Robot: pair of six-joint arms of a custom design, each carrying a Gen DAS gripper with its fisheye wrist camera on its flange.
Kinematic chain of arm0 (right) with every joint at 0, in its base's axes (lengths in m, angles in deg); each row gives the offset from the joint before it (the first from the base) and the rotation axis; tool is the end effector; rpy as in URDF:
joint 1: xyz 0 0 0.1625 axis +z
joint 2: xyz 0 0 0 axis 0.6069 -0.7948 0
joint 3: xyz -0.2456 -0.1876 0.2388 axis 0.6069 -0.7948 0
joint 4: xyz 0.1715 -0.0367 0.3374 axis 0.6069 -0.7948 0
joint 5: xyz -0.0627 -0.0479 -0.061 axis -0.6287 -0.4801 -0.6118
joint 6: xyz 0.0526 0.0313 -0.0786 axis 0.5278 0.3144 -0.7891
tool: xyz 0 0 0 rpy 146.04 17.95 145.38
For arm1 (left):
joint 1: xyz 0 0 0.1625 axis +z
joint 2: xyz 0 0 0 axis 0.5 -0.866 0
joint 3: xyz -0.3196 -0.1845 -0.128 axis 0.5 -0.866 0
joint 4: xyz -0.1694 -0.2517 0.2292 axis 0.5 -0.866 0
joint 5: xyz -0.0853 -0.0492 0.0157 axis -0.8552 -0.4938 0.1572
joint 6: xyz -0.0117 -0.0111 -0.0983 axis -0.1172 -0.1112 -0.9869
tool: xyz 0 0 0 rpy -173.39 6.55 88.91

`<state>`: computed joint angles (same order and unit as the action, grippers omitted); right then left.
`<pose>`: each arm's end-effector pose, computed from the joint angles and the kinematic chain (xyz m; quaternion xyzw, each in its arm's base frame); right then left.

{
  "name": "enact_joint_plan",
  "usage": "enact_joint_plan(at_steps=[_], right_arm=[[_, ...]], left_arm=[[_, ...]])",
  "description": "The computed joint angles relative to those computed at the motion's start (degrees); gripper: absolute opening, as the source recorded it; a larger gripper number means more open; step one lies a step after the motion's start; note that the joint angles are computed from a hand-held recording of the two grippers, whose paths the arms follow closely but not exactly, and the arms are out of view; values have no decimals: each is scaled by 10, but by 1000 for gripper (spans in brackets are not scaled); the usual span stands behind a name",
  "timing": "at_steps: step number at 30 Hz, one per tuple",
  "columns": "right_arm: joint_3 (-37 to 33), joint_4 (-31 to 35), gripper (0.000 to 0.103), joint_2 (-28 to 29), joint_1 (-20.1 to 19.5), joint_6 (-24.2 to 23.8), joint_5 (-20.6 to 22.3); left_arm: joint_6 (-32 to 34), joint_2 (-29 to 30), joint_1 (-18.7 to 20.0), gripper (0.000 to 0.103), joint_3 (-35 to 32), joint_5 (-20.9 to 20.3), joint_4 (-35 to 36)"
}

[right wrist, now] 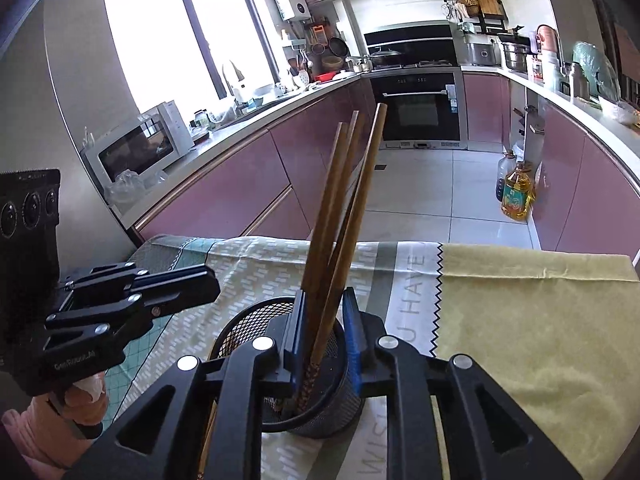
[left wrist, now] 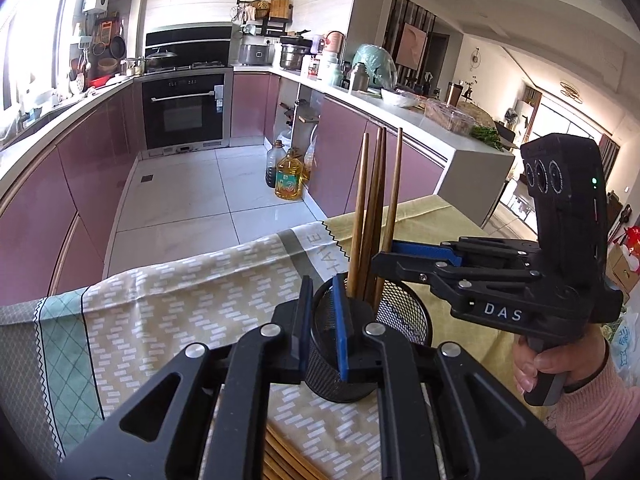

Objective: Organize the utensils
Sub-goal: 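Drop the chopstick into the holder by opening the left tool while the right tool releases its own, then return the left tool to the chopstick pile while the right tool returns too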

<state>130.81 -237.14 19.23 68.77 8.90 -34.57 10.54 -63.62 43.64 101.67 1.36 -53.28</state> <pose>0.2928 -0.7146 0.0707 0.1370 -0.8727 0.4032 0.2388 -0.0822 -0.7746 0.3991 0.4721 0.8556 -0.1981 0.0762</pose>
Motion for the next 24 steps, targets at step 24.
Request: enact_joint_plan(at_steps=[24], right_arm=[[129,-40,36,-4,31,-34,40]], left_arm=[[35,-129,70,42,199,65,-123]])
